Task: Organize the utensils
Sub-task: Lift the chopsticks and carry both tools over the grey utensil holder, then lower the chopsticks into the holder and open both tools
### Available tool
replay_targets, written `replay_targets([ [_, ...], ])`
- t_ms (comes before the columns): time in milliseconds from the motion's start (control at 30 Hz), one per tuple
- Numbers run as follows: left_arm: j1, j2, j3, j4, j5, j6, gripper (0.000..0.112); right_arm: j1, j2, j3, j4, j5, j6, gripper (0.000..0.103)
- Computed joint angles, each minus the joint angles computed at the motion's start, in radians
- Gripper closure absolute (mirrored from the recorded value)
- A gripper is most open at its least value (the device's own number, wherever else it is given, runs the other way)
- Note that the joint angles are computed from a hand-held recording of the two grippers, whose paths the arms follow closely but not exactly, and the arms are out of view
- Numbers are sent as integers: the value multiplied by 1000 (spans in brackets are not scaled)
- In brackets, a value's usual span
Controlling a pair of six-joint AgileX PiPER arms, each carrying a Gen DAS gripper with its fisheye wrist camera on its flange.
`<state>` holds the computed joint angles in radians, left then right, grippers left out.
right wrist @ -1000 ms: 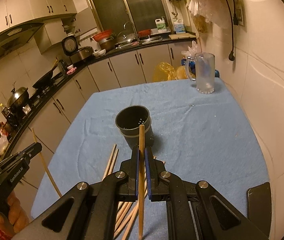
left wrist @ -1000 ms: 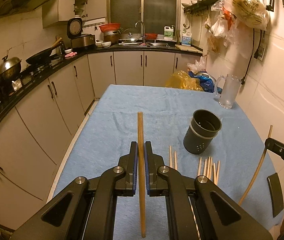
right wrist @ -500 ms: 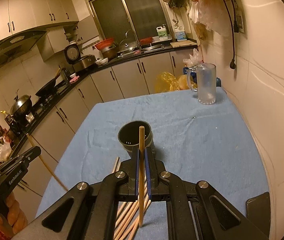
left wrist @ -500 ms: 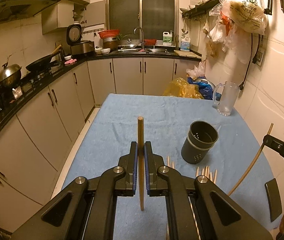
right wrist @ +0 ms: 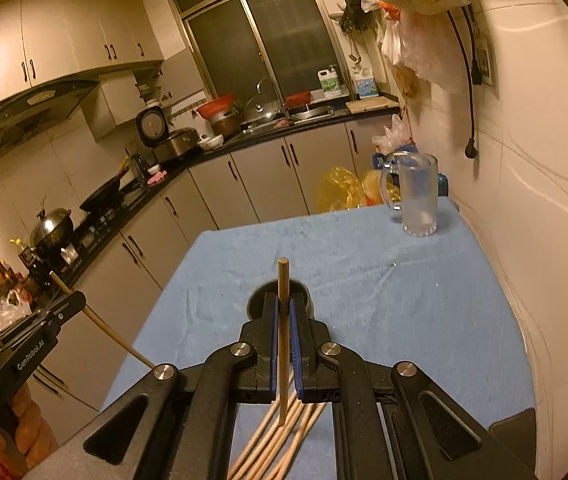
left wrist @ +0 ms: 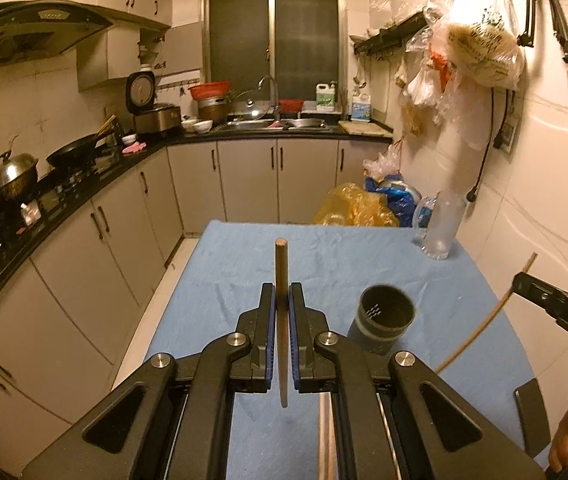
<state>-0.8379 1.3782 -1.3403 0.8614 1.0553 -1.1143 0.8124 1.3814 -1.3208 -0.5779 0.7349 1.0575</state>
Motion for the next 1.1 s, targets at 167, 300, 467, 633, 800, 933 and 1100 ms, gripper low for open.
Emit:
replay_targets([
  [167,2,46,-133,-28,12,89,106,-70,19,-81,99,-8,-94,97],
  [300,14,108,-282,-68,21,176,106,-123,50,-163,163,0,-161,97],
  [467,40,203,-465,-127,16,262,106,-190,109,-296,240,19,-248,97],
  [633,89,326,-623,-213,-18,327,106,-237,193,-411,279,33,-298,97],
  [800,149,457,-730,-320,-49,378,106,-286,269,-452,359,27,-357,97],
  [933,195,527,-769,-403,-64,417,106,-320,321,-465,438,28,-426,97],
  [1100,244,570,-742,-481,-93,454,106,-348,384,-481,518,38,-494,97],
])
